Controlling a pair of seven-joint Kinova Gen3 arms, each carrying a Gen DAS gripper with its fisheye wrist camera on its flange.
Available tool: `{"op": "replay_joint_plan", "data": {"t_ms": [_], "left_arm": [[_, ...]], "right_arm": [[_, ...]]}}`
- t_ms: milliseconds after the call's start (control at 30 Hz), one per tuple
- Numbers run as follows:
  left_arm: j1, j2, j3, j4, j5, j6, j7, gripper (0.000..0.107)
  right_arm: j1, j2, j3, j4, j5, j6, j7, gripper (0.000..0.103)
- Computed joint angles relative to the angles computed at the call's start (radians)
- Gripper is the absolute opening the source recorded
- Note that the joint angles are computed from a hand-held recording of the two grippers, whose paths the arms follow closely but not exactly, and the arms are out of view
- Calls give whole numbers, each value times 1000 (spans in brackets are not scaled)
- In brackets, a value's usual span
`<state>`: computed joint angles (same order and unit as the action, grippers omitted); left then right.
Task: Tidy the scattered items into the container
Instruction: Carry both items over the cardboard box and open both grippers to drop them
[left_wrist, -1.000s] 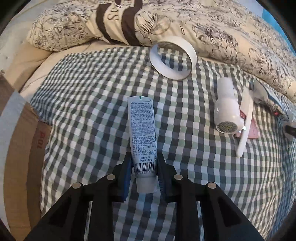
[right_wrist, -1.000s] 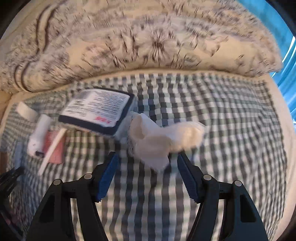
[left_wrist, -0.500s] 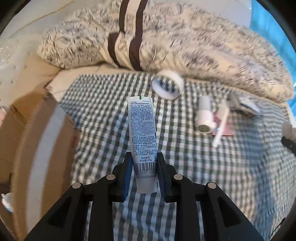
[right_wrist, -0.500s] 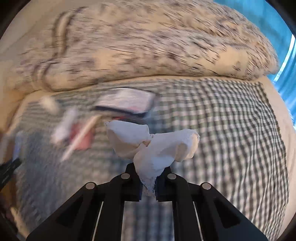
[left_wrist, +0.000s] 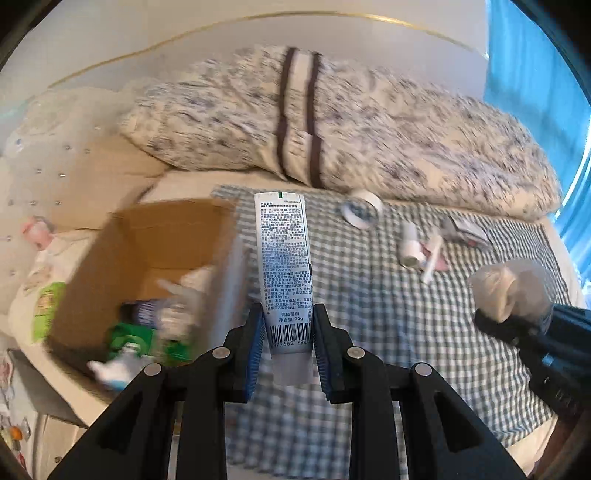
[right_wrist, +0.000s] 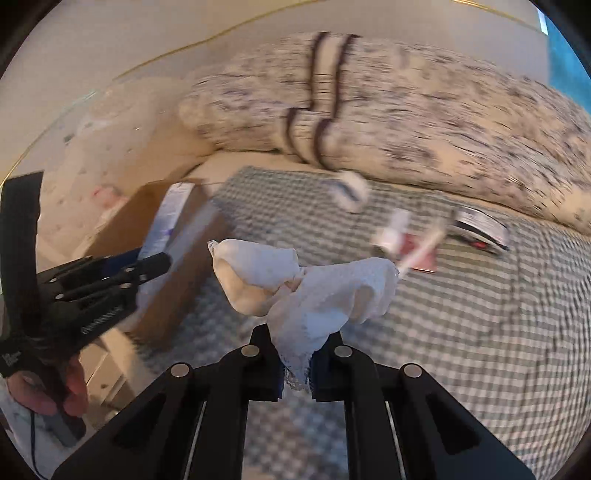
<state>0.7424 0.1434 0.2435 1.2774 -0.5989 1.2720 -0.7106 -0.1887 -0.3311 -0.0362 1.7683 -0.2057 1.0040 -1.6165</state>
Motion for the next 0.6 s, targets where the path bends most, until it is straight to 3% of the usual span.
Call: {"op": "replay_joint_plan", "data": {"t_ms": [233,367,500,533,567,600], "left_arm": [[-127,-104,-33,83,-34,12,-51,26],[-236,-106,-37,144,32,-33,-90,26],[-298,-95,-53,196,100,-92,-123,26],[-306,-88,-54,204,108,-104,-132,36],[-311,-79,-54,206,116,-109,-144,74],[-313,-69,-53,198,125,-99,-151,97]], "right_arm": [[-91,159,-199,-185,83,-44,-180,9],[-156,298,-201,-252,82,-111,-272,9],[-201,446,-171,-325,9,-142,-249,11],[-194,469,-176,-326,-22,-161,-230,13],[-205,478,-162,-318,-36,-184,-226,13],[-212,486,-159,-307,-35,-213,-227,29]]}}
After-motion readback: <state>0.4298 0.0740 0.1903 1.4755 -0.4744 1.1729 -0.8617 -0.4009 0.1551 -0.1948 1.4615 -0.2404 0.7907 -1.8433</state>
